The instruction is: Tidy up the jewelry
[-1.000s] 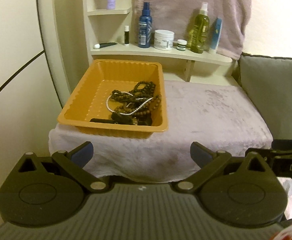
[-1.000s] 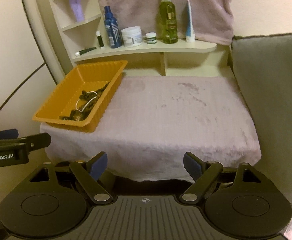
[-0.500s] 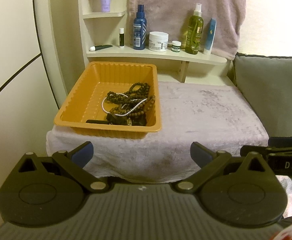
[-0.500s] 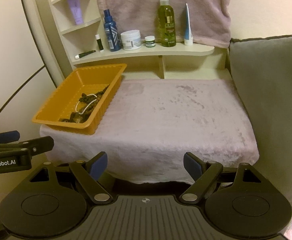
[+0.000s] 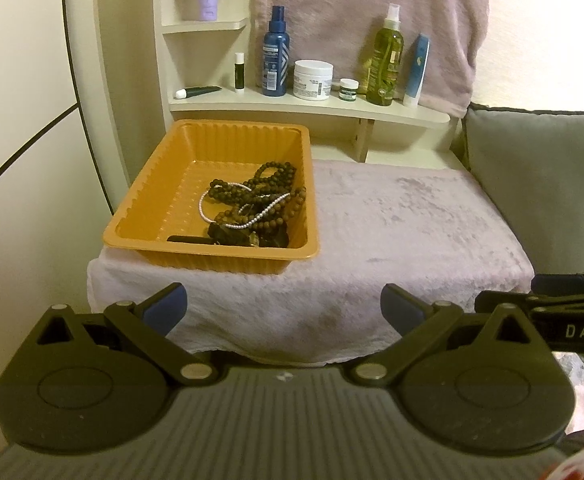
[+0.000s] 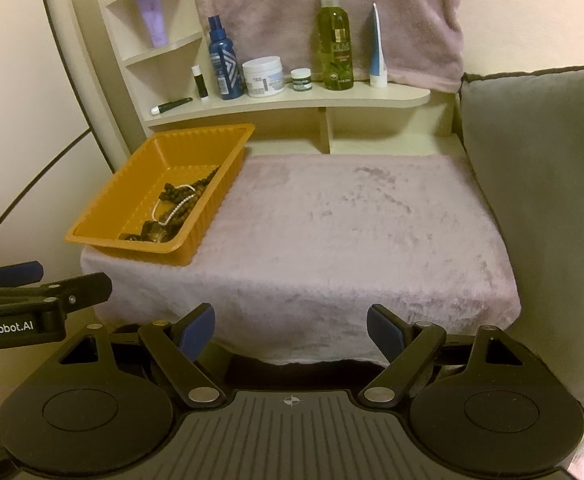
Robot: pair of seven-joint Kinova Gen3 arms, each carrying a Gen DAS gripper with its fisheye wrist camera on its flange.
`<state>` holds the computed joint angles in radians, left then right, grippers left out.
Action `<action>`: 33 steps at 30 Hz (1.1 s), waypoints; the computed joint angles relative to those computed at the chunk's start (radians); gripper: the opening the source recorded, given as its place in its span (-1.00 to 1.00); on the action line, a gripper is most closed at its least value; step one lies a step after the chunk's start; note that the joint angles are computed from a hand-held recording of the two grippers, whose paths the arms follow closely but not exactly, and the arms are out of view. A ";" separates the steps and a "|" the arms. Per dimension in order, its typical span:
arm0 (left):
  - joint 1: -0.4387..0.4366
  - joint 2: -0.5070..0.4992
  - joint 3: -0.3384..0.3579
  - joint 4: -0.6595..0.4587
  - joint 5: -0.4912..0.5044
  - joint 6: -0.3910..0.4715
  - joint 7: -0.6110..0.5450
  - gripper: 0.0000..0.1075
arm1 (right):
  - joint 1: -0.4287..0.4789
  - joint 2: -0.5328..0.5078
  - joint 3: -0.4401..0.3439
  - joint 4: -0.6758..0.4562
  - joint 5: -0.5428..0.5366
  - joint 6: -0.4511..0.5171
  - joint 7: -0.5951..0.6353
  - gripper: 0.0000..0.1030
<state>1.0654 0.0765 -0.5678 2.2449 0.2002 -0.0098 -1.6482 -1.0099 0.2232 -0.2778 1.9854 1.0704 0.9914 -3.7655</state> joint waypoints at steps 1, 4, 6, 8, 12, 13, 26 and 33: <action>-0.006 0.000 0.007 0.000 0.000 0.001 0.000 0.90 | 0.000 0.000 0.000 0.000 0.000 0.000 0.000 0.61; -0.017 0.003 0.021 0.000 -0.009 0.003 0.008 0.90 | 0.001 -0.002 0.000 0.004 0.000 -0.004 -0.005 0.61; -0.055 0.001 0.058 0.000 -0.021 0.002 0.017 0.90 | 0.002 -0.003 -0.001 0.006 0.001 -0.005 -0.006 0.61; -0.044 0.003 0.047 0.000 -0.024 0.002 0.022 0.90 | 0.002 -0.004 -0.001 0.007 0.003 -0.004 -0.006 0.61; -0.030 0.004 0.033 0.000 -0.035 0.002 0.034 0.90 | 0.002 -0.003 -0.002 0.006 0.002 -0.004 -0.006 0.61; -0.040 0.003 0.043 0.001 -0.037 0.002 0.035 0.90 | 0.003 -0.003 -0.002 0.007 0.003 -0.005 -0.007 0.61; -0.045 0.004 0.049 0.001 -0.031 0.000 0.030 0.90 | -0.001 0.002 -0.001 0.001 0.003 0.001 -0.009 0.61; -0.074 0.001 0.077 0.003 -0.028 0.000 0.023 0.90 | -0.004 0.005 0.001 -0.006 0.001 0.005 -0.007 0.61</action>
